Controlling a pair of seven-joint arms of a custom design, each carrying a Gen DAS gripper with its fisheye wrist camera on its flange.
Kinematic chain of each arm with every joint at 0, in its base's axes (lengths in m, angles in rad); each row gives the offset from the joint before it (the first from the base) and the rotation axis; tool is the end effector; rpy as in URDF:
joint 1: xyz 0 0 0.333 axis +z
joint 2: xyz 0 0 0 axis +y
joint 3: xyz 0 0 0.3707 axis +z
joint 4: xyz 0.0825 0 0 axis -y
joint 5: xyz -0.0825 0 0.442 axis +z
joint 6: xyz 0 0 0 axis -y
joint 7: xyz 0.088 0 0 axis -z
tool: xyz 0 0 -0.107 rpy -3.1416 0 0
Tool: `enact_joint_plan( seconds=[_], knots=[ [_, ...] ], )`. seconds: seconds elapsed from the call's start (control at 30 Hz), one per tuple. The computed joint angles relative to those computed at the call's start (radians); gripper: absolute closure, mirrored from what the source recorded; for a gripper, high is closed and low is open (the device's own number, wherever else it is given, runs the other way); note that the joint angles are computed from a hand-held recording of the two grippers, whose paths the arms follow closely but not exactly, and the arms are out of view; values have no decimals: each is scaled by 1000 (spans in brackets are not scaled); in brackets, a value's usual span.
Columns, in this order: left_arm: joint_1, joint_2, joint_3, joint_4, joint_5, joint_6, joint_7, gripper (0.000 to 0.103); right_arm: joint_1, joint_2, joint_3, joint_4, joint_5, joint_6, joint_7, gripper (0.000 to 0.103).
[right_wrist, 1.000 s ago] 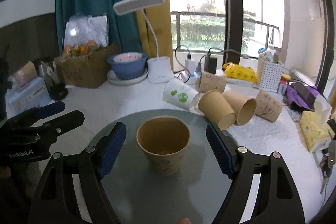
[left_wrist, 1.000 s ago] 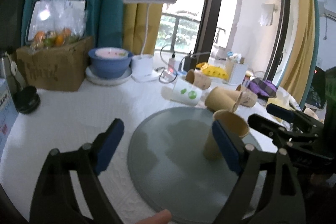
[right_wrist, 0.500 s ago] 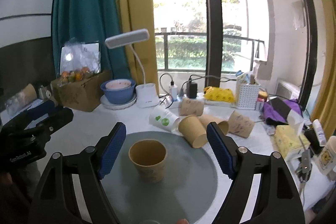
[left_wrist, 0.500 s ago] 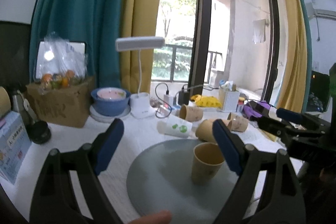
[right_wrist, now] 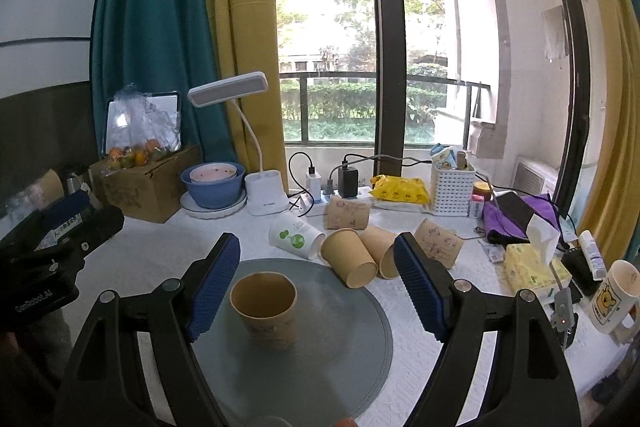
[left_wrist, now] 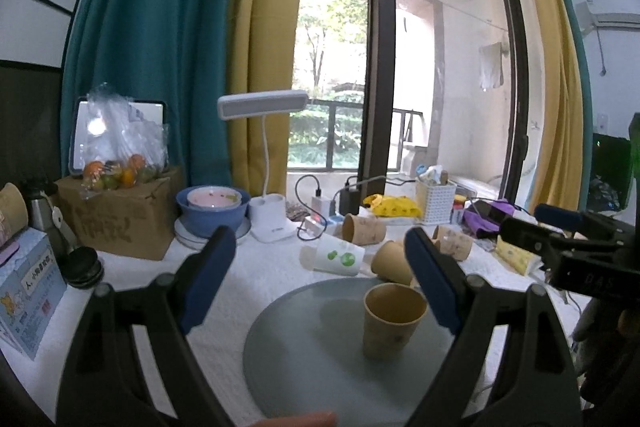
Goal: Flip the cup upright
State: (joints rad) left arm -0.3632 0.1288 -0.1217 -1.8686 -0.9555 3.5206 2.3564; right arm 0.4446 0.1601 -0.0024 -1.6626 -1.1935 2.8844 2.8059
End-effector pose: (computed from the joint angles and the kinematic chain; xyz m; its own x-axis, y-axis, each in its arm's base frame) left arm 0.6284 -0.2133 0.6174 -0.1555 -0.9840 0.0870 -0.2055 -0.0540 -0.9772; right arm 0.6244 0.3553 0.6448 0.1982 -0.9797 0.0310 -0.3195 -0.0945 -0.9429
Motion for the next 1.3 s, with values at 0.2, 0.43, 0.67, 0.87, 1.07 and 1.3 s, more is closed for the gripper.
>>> enact_joint_plan(
  seconds=[0.2,0.43,0.67,0.87,1.07,1.3],
  knots=[
    [2,-2,1,-5,17,-10,-21,16,-1,2,0,-1,12,0,-9,21],
    [-5,-3,7,-5,14,-14,-20,16,3,5,-2,0,28,-1,-21,21],
    [-5,-5,6,-12,29,-21,-37,16,4,7,-5,1,28,-1,-21,21],
    [-10,-7,11,-15,30,-21,-42,16,5,7,-5,0,33,-1,-25,21],
    [-11,-5,11,-14,29,-20,-40,16,6,8,-6,1,36,-1,-27,21],
    [-1,-8,3,-25,68,-22,-78,16,7,9,-7,2,36,-1,-27,21]
  ],
)
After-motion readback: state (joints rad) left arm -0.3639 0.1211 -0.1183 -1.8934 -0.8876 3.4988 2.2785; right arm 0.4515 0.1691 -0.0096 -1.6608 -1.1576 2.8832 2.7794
